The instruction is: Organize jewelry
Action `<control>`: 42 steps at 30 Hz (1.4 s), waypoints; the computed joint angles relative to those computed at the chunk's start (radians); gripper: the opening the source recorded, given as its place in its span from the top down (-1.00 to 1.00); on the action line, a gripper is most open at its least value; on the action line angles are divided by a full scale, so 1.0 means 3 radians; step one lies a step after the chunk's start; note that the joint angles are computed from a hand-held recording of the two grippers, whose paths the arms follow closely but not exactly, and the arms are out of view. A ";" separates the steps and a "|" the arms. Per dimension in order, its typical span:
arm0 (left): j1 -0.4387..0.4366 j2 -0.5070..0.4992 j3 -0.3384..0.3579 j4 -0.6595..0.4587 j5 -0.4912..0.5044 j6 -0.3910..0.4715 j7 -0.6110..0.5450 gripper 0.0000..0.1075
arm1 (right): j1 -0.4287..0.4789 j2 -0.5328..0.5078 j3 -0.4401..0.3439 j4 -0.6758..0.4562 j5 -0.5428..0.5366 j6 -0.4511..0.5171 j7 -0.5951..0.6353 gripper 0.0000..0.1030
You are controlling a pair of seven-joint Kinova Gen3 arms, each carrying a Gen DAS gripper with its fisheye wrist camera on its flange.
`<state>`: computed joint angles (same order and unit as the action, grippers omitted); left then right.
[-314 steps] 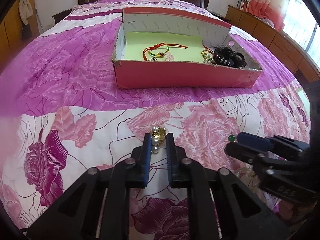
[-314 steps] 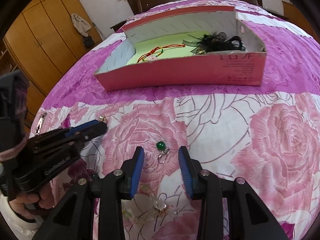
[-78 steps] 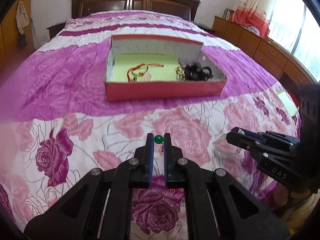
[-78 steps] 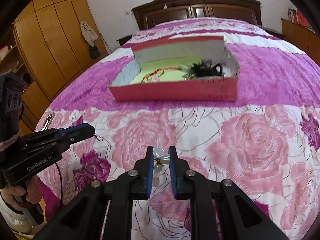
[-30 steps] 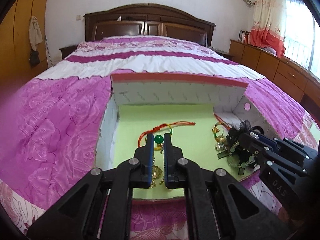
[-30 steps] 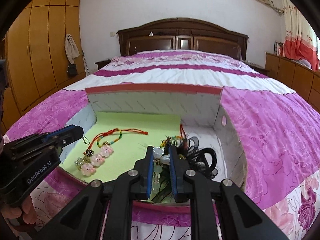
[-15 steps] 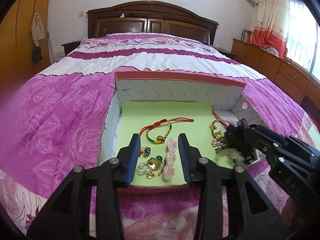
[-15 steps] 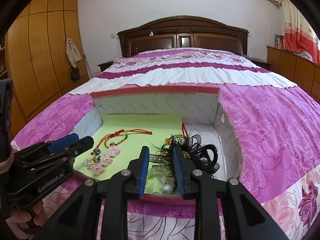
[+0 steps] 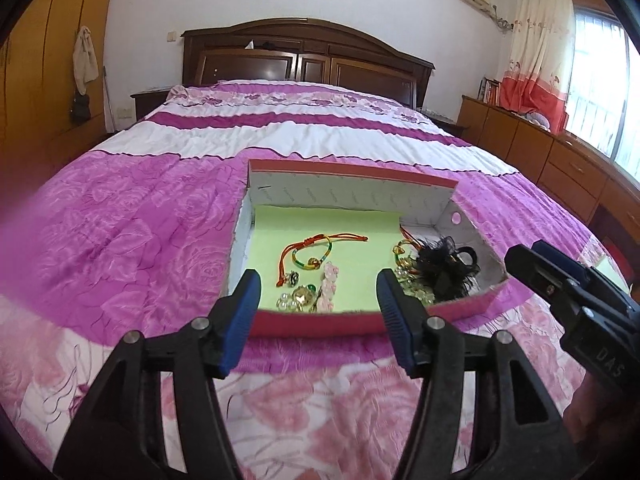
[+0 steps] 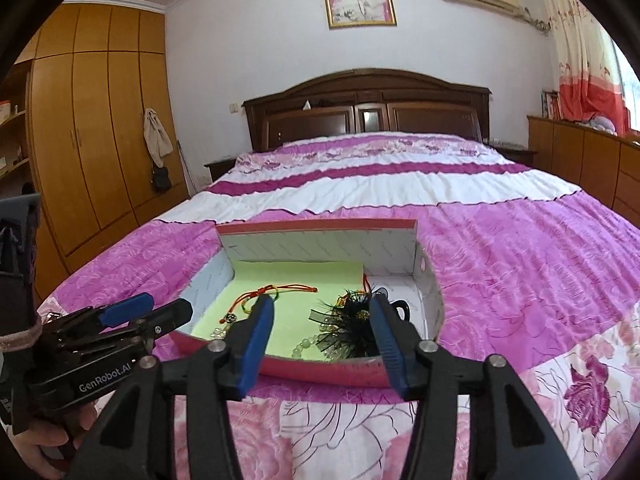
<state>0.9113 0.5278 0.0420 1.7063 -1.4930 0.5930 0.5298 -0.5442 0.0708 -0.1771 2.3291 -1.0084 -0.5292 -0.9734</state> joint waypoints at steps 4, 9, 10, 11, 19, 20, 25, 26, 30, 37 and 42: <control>0.0108 -0.0050 0.0019 0.0088 -0.0055 0.0156 0.0150 -0.02 | -0.0128 -0.0069 -0.0124 0.0141 -0.0216 -0.0261 0.0034 -0.26; 0.0132 -0.0076 0.0127 0.0171 -0.0115 0.0288 0.0300 -0.08 | -0.0316 -0.0073 -0.0284 0.0282 -0.0523 -0.0658 0.0162 -0.30; 0.0140 -0.0072 0.0148 0.0180 -0.0109 0.0316 0.0307 -0.08 | -0.0336 -0.0084 -0.0301 0.0311 -0.0541 -0.0684 0.0139 -0.32; 0.0144 -0.0069 0.0167 0.0189 -0.0098 0.0336 0.0308 -0.09 | -0.0348 -0.0102 -0.0315 0.0343 -0.0549 -0.0692 0.0101 -0.34; 0.0200 -0.0036 0.0223 0.0209 0.0028 0.0387 0.0230 -0.09 | -0.0412 -0.0143 -0.0402 0.0479 -0.0684 -0.0775 0.0015 -0.36; 0.0212 -0.0033 0.0219 0.0208 0.0035 0.0391 0.0216 -0.09 | -0.0429 -0.0139 -0.0417 0.0492 -0.0710 -0.0797 0.0005 -0.37; 0.0256 -0.0041 0.0211 0.0220 0.0037 0.0408 0.0209 -0.09 | -0.0460 -0.0138 -0.0429 0.0539 -0.0771 -0.0798 -0.0027 -0.37; 0.0258 -0.0045 0.0209 0.0226 0.0030 0.0400 0.0223 -0.09 | -0.0457 -0.0143 -0.0424 0.0541 -0.0773 -0.0786 -0.0028 -0.37; 0.0268 -0.0047 0.0211 0.0228 0.0019 0.0411 0.0250 -0.09 | -0.0446 -0.0166 -0.0426 0.0560 -0.0776 -0.0767 -0.0056 -0.37; 0.0274 -0.0049 0.0221 0.0227 0.0018 0.0441 0.0270 -0.09 | -0.0439 -0.0174 -0.0436 0.0560 -0.0783 -0.0753 -0.0040 -0.38; 0.0270 -0.0050 0.0220 0.0232 0.0012 0.0436 0.0276 -0.09 | -0.0422 -0.0181 -0.0437 0.0558 -0.0783 -0.0727 -0.0030 -0.38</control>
<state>0.9923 0.5127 0.1081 1.7759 -1.4895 0.7239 0.6126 -0.6709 0.0164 -0.3081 2.4964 -1.2432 -0.7473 -0.9826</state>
